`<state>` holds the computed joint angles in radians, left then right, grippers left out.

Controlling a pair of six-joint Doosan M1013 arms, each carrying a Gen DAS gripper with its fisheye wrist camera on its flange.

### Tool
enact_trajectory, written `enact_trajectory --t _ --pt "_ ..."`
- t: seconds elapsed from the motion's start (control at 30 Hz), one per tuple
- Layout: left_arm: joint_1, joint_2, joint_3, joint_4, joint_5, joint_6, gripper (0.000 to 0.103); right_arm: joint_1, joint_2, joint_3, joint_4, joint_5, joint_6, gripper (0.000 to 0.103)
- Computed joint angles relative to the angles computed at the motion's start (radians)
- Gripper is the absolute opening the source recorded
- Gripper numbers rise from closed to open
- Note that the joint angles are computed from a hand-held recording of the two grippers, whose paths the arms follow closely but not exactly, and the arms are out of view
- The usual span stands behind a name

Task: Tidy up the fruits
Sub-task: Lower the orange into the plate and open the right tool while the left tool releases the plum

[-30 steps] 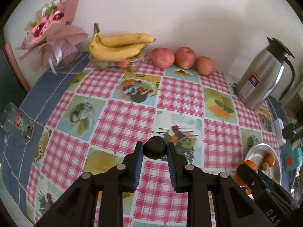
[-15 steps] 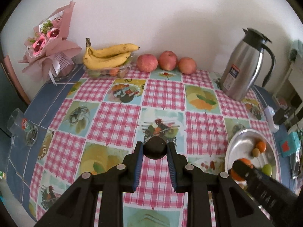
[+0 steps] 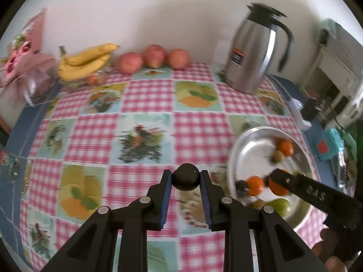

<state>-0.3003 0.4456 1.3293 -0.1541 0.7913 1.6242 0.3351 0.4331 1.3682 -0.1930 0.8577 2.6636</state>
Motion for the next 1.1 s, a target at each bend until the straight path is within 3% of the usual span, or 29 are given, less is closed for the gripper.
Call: enact_trajectory --t 0.2,0.53,1.1 --pt "-0.021 0.012 -0.011 -0.111 0.053 0.128 0.027 -0.017 -0.03 0.04 -0.034 -0.003 0.078 0.041" --pt "-0.064 0.019 -0.011 -0.13 0.11 0.231 0.027 -0.032 -0.065 0.096 -0.059 0.004 0.158 0.041" --pt "-0.079 0.066 -0.04 -0.149 0.217 0.238 0.027 -0.037 -0.043 0.079 -0.021 0.091 0.139 0.042"
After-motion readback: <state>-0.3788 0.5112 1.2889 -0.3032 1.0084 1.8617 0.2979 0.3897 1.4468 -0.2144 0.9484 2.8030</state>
